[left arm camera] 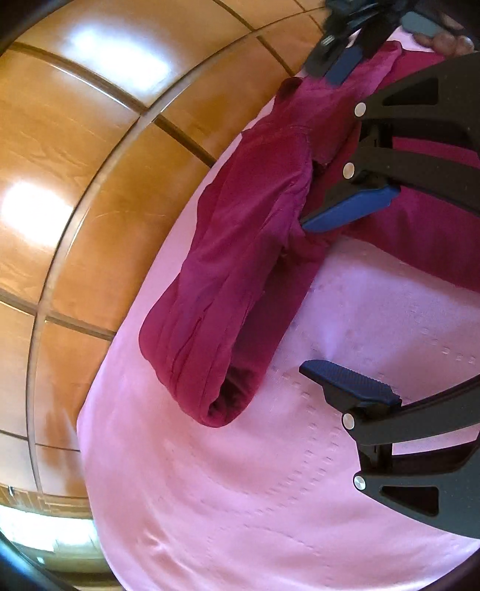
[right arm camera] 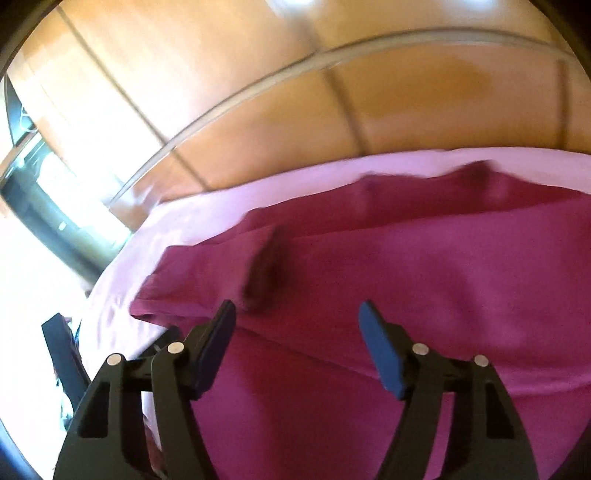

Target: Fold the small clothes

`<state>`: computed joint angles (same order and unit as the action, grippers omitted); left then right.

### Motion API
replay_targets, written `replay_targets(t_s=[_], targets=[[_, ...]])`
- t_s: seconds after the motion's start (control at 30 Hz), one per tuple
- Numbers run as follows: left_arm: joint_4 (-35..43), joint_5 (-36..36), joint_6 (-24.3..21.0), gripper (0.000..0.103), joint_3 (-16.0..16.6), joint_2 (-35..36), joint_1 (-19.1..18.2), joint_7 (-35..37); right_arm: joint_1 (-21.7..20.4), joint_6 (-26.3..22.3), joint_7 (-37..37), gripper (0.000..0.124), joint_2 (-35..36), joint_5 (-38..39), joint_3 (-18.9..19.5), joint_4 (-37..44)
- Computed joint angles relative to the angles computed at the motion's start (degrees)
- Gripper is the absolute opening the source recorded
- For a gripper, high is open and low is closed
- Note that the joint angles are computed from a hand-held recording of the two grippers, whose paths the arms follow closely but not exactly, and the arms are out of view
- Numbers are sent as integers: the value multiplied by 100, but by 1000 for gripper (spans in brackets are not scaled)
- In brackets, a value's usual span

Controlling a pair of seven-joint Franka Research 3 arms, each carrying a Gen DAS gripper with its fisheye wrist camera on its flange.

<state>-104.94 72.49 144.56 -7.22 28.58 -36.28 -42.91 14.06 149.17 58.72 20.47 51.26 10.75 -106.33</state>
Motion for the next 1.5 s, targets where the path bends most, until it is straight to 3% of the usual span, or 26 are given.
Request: replay_targets(t_s=[0.1,0.17,0.2,0.27,0.47,0.6,0.8,1.03,1.27,1.4,1.5], targets=[[137,-92,-81,71,-8,107,-10,90,216,-380,584,60,617,-446,-25,787],[245,-232,-117,74,-17,189,1,299,449,-591,1149,29,994,-1038,-159,1273],[340,-309,-139,76,-17,251,-2,426,479,-772,1324,4,1144,-1242,-170,1485],[420,-359,-157,78,32,307,-50,492,500,-746,1402,5,1181,-1461,-137,1560],[740,-751,-359,78,70,507,-82,970,283,274,406,4,431,-1147,182,887],[853,-984,-457,78,119,594,-127,1254,289,1083,192,4,-53,-1155,33,403],[1024,-1253,-675,78,152,692,-202,1589,126,1869,575,4,-481,-1475,-341,-264],[1150,-1461,-825,81,170,762,-248,1871,-260,2013,1038,4,-865,-1832,-684,-1141],[1247,-1614,-937,82,148,804,-274,2194,-311,2046,1686,4,-787,-2291,-868,-1718],[1124,-1646,-834,82,126,716,-267,2319,-837,2262,877,4,-741,-1351,-346,-1924],[666,-1431,-397,82,139,419,-230,2203,-893,2144,717,4,-732,-1066,-328,-1856]])
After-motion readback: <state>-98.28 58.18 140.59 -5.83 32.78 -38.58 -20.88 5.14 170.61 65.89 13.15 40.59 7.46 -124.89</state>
